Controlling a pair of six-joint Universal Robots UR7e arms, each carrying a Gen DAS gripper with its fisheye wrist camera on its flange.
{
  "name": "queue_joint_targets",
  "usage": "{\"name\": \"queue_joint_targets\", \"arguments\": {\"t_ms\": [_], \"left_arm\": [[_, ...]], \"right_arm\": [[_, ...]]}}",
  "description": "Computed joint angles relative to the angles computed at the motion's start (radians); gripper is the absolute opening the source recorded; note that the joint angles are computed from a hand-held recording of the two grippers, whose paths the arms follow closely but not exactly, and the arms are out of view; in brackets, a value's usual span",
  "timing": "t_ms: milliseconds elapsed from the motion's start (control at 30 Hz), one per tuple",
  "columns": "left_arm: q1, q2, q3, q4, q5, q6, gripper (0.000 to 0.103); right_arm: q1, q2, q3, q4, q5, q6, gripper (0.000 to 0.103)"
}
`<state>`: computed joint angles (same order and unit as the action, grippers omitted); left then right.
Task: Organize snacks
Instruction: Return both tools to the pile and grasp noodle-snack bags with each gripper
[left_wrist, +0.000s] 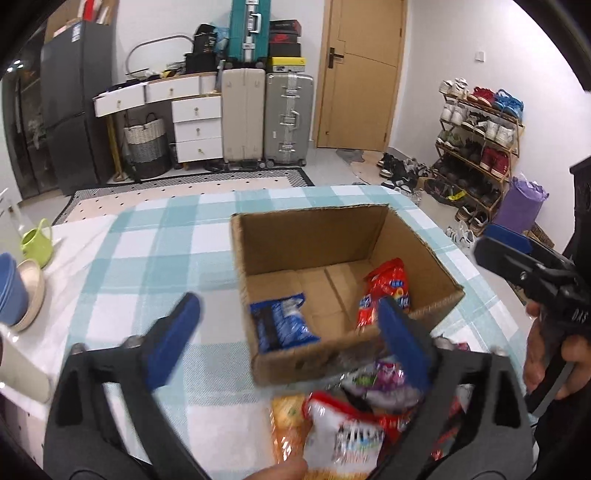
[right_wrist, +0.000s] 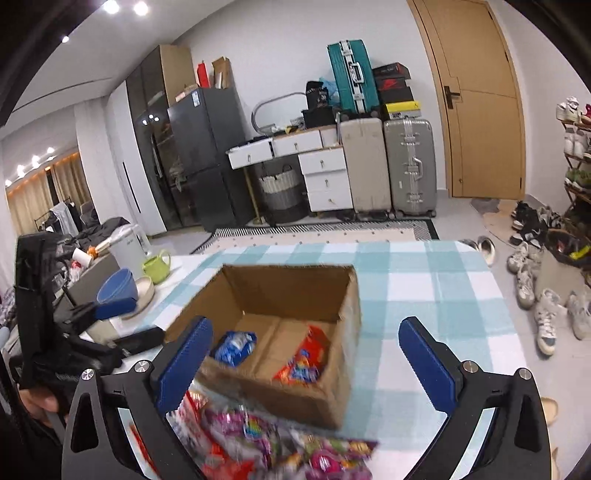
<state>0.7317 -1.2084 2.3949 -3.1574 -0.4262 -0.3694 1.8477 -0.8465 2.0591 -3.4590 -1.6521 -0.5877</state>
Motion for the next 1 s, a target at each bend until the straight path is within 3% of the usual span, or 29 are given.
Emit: {"name": "queue_joint_targets", "arguments": {"t_ms": [200, 300, 533, 667, 900, 1000], "left_arm": [[-0.120, -0.160, 0.151, 0.238, 0.054, -0.297, 0.102], [-0.179, -0.258, 0.196, 0.469, 0.064, -0.495, 0.102], [-0.278, -0.349, 0.252, 0.774, 0.050, -0.743, 0.102], [-0.310, -0.319, 0.269, 0.785, 0.038, -0.781, 0.102], [-0.320, -0.288, 0.257, 0.827, 0.022, -0.809, 0.102], [-0.311, -0.272, 0.260, 0.784, 0.011, -0.785, 0.102]], "right_arm": [[-0.006, -0.048, 0.102, -0.074, -0.033, -0.041, 0.102], [-0.020, -0.068, 0.152, -0.093, -0.023, -0.052, 0.102], [-0.046, -0.083, 0.251, -0.177, -0.036, -0.075, 0.102], [-0.054, -0.082, 0.291, -0.217, -0.048, -0.084, 0.102], [-0.051, -0.081, 0.295, -0.188, -0.077, -0.116, 0.102], [-0.038, -0.066, 0.275, -0.158, -0.119, -0.117, 0.102]]}}
